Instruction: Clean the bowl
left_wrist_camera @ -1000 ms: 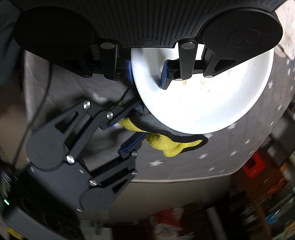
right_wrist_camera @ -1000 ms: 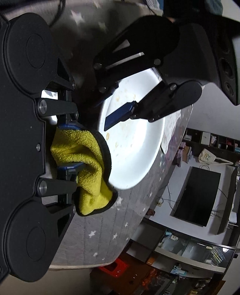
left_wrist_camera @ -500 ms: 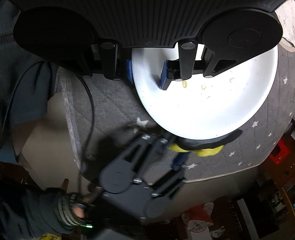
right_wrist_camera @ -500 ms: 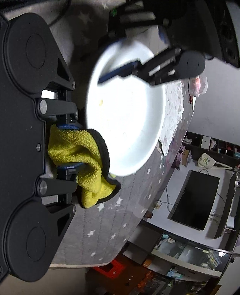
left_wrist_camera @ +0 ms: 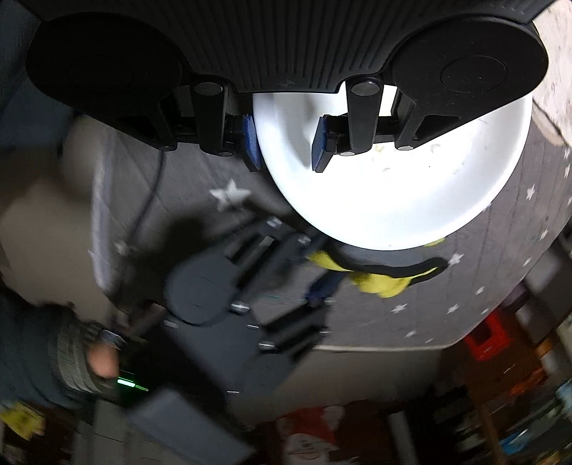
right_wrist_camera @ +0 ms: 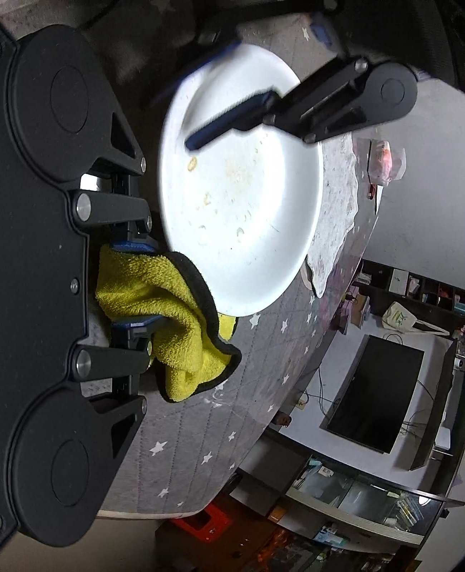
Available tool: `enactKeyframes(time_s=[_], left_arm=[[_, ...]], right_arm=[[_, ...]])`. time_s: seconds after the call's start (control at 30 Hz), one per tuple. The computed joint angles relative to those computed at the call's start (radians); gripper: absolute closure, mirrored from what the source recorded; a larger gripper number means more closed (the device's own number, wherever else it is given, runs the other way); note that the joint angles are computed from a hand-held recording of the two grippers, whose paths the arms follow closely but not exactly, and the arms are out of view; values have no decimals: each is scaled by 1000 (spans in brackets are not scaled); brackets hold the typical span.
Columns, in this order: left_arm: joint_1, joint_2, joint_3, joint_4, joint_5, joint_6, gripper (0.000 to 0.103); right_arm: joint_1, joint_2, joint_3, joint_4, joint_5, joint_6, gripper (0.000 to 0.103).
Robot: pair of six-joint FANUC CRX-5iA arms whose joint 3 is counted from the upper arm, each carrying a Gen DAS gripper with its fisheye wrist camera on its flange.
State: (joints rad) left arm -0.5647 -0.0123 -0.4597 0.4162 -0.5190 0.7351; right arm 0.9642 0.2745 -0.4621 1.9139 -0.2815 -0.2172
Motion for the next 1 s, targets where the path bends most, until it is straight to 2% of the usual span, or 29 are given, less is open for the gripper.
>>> enactKeyframes(time_s=[0.07, 0.17, 0.23, 0.3, 0.5, 0.57, 0.8, 1.0], left_arm=[[-21, 10, 39, -122, 9, 145, 67], [-45, 23, 90, -269, -9, 283, 69], [-44, 20, 85, -281, 2, 273, 69], [-48, 32, 70, -234, 28, 212, 70], [14, -30, -80, 84, 24, -224, 72], [34, -39, -101, 145, 0, -305, 72], [120, -74, -141, 244, -123, -522, 72], [183, -90, -146, 261, -226, -653, 72]], right_arm=[[9, -12, -16, 7, -3, -8, 67], [26, -28, -30, -22, -3, 24, 67], [49, -39, -42, -62, -14, 68, 67], [70, -52, -54, -102, -20, 102, 67], [121, -86, -89, -147, -31, 138, 67], [130, -87, -90, -156, -34, 154, 67], [68, -43, -37, -99, 5, 141, 67], [24, 5, 25, -92, 39, 199, 67]])
